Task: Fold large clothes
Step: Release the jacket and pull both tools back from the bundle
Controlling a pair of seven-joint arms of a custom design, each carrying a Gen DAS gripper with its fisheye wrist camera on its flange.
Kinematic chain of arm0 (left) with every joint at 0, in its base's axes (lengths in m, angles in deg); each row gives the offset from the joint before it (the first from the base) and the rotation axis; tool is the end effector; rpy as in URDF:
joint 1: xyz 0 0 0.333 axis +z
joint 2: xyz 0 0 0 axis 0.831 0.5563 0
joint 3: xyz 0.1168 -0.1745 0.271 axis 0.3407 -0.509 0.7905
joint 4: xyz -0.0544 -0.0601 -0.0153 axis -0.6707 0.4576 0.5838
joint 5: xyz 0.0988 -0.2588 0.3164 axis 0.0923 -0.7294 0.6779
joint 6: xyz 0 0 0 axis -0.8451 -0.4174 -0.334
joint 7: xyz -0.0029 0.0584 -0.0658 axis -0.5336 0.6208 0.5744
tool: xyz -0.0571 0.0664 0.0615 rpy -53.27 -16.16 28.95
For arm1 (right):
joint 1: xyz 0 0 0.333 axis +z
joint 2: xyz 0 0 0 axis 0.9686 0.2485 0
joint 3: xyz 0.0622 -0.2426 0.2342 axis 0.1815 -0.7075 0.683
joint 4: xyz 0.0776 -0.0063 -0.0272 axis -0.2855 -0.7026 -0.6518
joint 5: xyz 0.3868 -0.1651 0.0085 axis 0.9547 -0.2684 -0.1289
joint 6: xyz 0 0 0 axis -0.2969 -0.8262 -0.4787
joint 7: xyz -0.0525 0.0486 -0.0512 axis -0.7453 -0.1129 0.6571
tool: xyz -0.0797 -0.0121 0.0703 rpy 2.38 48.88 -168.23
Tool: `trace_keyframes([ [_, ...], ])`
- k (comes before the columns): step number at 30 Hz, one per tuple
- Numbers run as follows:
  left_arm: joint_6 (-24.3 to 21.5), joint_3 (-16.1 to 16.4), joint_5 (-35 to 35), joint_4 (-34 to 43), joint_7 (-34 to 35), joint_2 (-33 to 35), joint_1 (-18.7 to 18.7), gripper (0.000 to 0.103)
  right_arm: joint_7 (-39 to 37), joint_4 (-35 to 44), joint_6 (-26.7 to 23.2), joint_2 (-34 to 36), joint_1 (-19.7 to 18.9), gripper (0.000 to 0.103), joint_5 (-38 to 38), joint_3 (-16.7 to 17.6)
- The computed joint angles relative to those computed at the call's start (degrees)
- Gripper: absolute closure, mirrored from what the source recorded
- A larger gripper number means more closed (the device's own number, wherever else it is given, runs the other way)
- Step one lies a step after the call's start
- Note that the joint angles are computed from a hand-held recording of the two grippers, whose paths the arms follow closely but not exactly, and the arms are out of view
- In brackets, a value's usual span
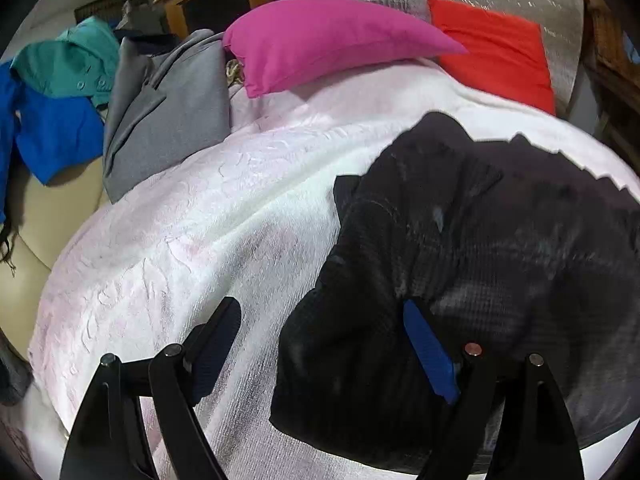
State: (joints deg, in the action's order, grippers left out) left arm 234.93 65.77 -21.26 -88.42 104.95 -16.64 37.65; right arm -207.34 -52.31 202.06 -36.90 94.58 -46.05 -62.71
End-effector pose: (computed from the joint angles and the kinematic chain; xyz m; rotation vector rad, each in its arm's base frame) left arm 0.6120 -0.3055 0.3488 -1.7722 1.7886 -0.4999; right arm 0.5453 0.2381 0.3399 -1.2388 2.2549 -0.4933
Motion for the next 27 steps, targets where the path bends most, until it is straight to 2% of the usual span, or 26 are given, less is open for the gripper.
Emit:
trace_keyframes([
  [1,-0.05,0.10,0.20,0.21,-0.21,0.19,-0.09,0.019,-4.95,0.12,2.03,1.61,-2.07,0.074,5.87,1.60],
  [2,-0.05,0.33,0.75,0.07,-1.12,0.00,-0.33,0.019,-5.88,-0.47,4.48,2.11,-2.38,0.073,8.30,1.20],
  [4,-0.39,0.51,1.67,-0.89,-2.45,-1.15,-0.54,0.019,-1.67,-1.03,3.42,0.35,-0.26,0.071,4.89,-0.82],
  [5,-0.70,0.58,2.75,-1.65,-3.74,-2.09,-0.90,0.019,3.79,-1.77,1.40,-1.70,1.45,0.065,0.22,-1.92],
  [6,-0.57,0.68,4.49,-2.72,-5.53,-3.28,-1.24,0.019,7.50,-2.63,-1.36,-3.47,2.20,0.047,-2.73,-1.65],
  [8,0.39,0.47,8.04,-4.93,-8.98,-5.84,-1.46,0.019,15.56,-3.83,-10.40,-7.11,3.95,0.019,-9.53,0.57],
  [9,0.88,0.03,9.44,-6.51,-10.50,-7.75,-1.40,0.019,17.98,-4.56,-14.23,-8.91,4.60,0.019,-12.67,2.19],
  [12,0.78,-1.77,13.72,-11.16,-16.08,-13.37,-1.18,0.019,17.26,-5.12,-21.02,-11.74,6.06,0.019,-15.57,6.86],
  [16,1.72,-4.93,16.05,-16.47,-19.39,-20.15,0.13,0.019,16.75,-6.15,-20.23,-14.05,7.39,0.019,-15.90,9.87],
  [19,1.77,-7.09,14.41,-19.28,-18.24,-24.63,0.88,0.019,13.68,-5.21,-21.04,-14.67,8.71,0.019,-13.55,11.53],
  [24,-0.64,-10.79,15.34,-23.48,-19.29,-33.25,1.46,0.018,9.27,-3.46,-24.89,-16.26,11.75,0.019,-9.65,14.30],
  [27,-3.07,-13.00,16.21,-25.39,-20.04,-37.74,1.80,0.014,7.90,-2.54,-27.11,-17.57,13.55,0.019,-7.35,15.67],
])
